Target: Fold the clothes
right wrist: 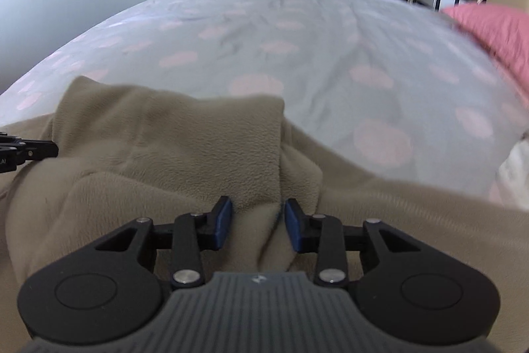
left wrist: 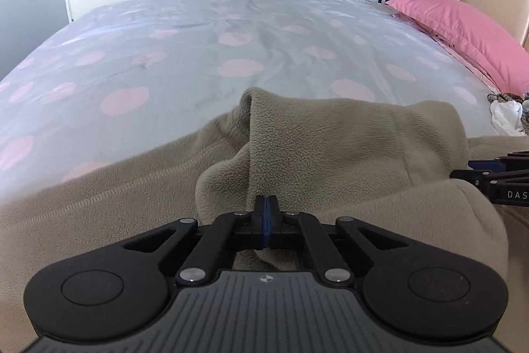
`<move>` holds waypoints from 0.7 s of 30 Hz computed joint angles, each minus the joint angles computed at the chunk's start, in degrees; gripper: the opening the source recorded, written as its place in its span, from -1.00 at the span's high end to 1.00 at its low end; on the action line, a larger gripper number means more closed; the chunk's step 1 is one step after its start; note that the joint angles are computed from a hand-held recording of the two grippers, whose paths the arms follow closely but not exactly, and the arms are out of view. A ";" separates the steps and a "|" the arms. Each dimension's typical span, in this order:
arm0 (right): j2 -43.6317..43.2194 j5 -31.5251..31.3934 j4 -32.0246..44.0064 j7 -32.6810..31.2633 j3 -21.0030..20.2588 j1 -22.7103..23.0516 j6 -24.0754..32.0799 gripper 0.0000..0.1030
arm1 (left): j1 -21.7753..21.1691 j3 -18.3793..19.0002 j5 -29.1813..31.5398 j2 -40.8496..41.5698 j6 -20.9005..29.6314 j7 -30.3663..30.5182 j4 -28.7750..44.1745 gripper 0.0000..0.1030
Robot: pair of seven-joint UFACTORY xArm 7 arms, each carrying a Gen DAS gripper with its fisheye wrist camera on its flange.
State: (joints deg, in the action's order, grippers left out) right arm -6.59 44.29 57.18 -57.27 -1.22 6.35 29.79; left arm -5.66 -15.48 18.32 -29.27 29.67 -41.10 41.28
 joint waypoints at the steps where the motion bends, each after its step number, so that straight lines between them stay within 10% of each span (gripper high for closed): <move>1: 0.33 1.34 -0.17 -2.00 -0.30 0.15 -0.02 0.26 | -0.34 0.55 -0.38 -0.12 -0.49 0.45 -0.40 0.99; 11: -4.75 -0.64 -1.68 1.60 -1.23 -1.00 0.55 0.24 | -1.41 -0.11 -2.08 -8.55 9.03 3.04 -0.69 0.99; 21: -19.86 -0.02 -11.32 -0.48 -3.97 5.43 3.67 0.26 | -3.22 -8.25 -1.03 -6.91 4.58 -1.94 3.23 0.99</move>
State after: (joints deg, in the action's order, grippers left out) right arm -26.45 44.27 45.86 -57.75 -5.19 11.78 33.46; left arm -8.89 -23.73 17.29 -36.18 34.25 -43.03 44.50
